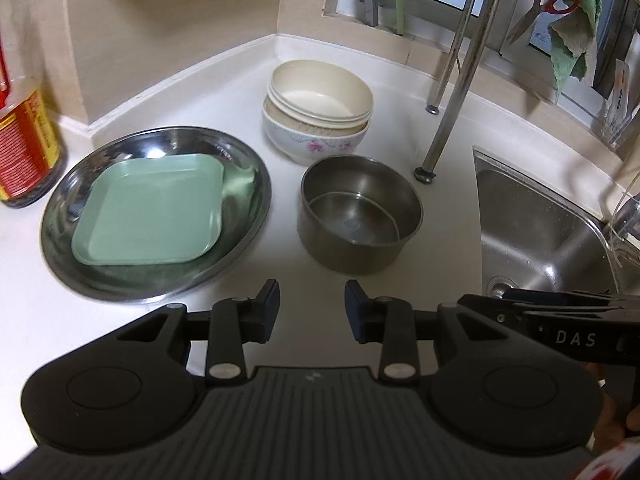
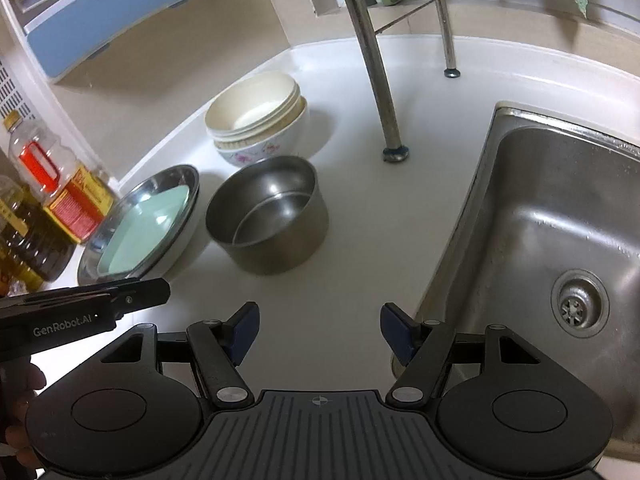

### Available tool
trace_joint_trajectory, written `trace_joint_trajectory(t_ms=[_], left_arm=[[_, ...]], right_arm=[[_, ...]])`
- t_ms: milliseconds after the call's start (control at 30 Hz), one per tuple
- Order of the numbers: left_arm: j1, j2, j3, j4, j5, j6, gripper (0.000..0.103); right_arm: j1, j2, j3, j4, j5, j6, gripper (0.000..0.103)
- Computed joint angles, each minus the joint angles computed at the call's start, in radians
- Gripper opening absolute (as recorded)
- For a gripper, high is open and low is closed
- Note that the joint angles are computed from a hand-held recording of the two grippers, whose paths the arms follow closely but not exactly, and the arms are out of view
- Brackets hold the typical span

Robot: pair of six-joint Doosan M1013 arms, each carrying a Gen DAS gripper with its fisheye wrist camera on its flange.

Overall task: Organize plates and bowls
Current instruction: 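Move both open tools over to the steel pot, then close both tools on the rim of the steel pot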

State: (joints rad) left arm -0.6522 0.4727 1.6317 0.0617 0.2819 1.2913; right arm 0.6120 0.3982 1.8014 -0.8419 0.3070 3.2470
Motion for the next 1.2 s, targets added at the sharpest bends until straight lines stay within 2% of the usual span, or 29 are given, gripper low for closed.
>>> trace_joint_trajectory(t_ms=[133, 233, 600, 900, 1067, 1200], left_arm=[[0.002, 0.019, -0.021, -0.051, -0.018, 0.060, 0.032], [0.004, 0.033, -0.040, -0.069, -0.018, 0.084, 0.032], [0.014, 0.088, -0.121, -0.068, 0.009, 0.098, 0.032], [0.020, 0.139, -0.192, -0.081, 0.070, 0.124, 0.031], [0.024, 0.155, -0.216, -0.104, 0.093, 0.149, 0.022], [0.028, 0.163, -0.224, -0.121, 0.100, 0.167, 0.016]], right_arm=[[-0.008, 0.014, -0.012, -0.078, -0.002, 0.071, 0.067], [-0.015, 0.023, -0.020, -0.139, -0.010, 0.124, 0.062], [-0.045, 0.064, -0.070, -0.231, -0.010, 0.192, 0.049], [-0.071, 0.101, -0.111, -0.173, -0.030, 0.112, 0.037], [-0.081, 0.114, -0.120, -0.105, -0.049, 0.033, 0.025], [-0.084, 0.119, -0.123, -0.091, -0.052, 0.018, 0.019]])
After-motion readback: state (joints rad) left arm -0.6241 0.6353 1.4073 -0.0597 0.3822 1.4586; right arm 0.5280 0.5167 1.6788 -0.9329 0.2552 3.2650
